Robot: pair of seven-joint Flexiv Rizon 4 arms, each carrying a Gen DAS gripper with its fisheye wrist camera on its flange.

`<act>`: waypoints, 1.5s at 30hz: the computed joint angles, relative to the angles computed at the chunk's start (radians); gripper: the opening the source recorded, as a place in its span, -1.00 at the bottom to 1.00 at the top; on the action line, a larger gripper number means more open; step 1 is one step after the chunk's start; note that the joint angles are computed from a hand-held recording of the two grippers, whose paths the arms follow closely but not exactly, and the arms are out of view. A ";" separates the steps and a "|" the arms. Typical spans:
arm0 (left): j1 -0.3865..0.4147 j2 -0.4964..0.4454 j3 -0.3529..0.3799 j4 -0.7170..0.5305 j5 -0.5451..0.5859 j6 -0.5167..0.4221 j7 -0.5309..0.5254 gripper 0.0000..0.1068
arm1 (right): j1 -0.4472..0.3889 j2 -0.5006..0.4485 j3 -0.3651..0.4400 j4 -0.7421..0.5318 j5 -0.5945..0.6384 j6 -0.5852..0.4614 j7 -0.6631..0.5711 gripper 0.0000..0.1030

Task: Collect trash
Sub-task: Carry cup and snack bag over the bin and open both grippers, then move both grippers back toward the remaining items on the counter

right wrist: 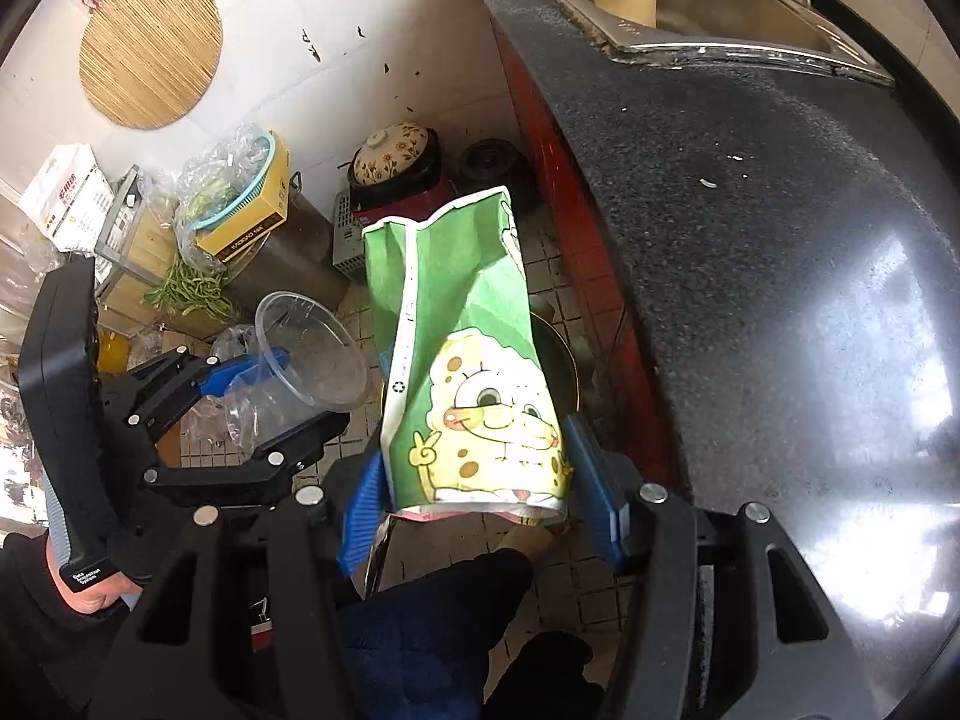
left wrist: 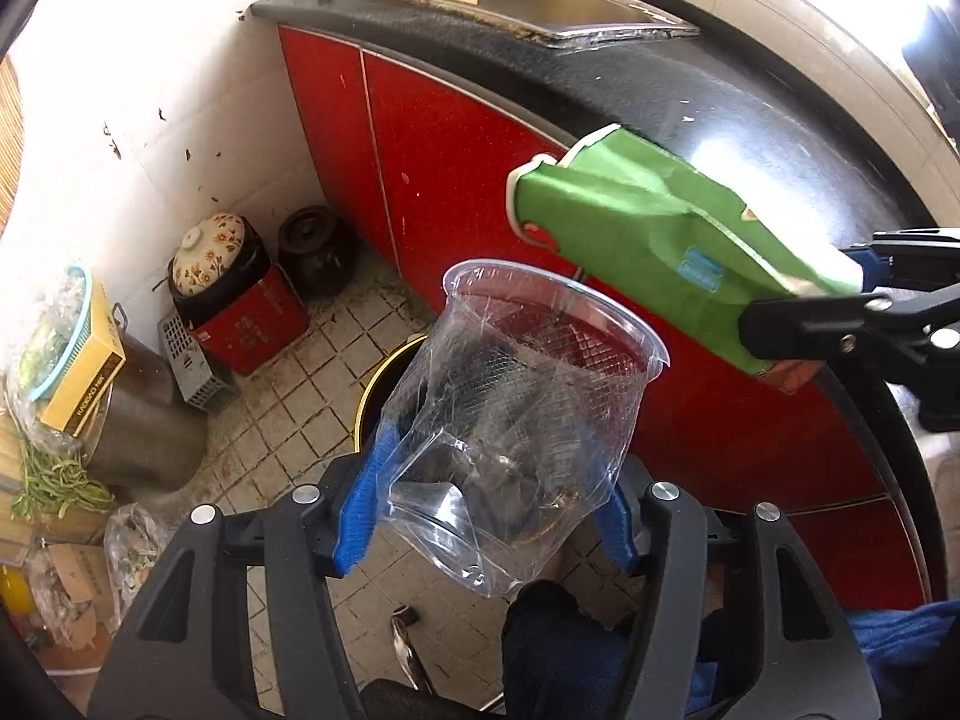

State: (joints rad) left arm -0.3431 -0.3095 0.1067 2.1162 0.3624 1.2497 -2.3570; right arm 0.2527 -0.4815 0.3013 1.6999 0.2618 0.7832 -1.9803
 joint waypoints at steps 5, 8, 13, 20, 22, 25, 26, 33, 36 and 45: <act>0.036 -0.010 -0.011 0.035 -0.043 0.055 0.047 0.10 | 0.027 -0.020 -0.010 -0.009 -0.036 0.006 0.035 0.08; 0.060 -0.019 -0.022 0.061 -0.088 0.097 0.098 0.11 | 0.036 -0.027 -0.008 -0.017 -0.049 0.007 0.051 0.08; 0.055 -0.032 -0.010 0.069 -0.127 0.120 0.138 0.33 | 0.050 -0.034 -0.007 -0.030 -0.068 -0.013 0.078 0.46; 0.022 -0.049 0.010 0.067 -0.151 0.124 0.163 0.67 | 0.049 0.010 -0.003 0.009 -0.074 0.011 0.090 0.59; 0.017 -0.045 0.010 0.070 -0.159 0.125 0.167 0.67 | 0.038 0.030 -0.005 0.022 -0.069 0.014 0.083 0.59; -0.022 -0.025 0.035 0.045 -0.128 0.088 0.149 0.72 | 0.013 0.063 -0.011 0.037 -0.047 0.026 0.073 0.65; -0.035 -0.020 0.041 0.030 -0.109 0.072 0.136 0.75 | -0.001 0.081 -0.015 0.044 -0.034 0.032 0.070 0.68; -0.058 -0.035 -0.035 -0.153 -0.050 -0.055 0.174 0.80 | -0.096 0.207 -0.079 0.112 0.025 0.107 0.094 0.78; -0.049 -0.095 -0.119 -0.276 -0.101 -0.063 0.295 0.80 | -0.146 0.272 -0.125 0.159 0.029 0.160 0.121 0.79; -0.128 -0.352 -0.275 -0.705 -0.283 -0.168 0.700 0.80 | -0.301 0.419 -0.281 0.320 -0.122 0.289 0.340 0.79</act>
State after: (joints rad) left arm -0.4713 -0.6613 -0.1685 1.4108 0.0798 1.0820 -1.6568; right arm -0.0486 -0.0630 0.0200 2.0197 0.1396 1.0720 -1.6399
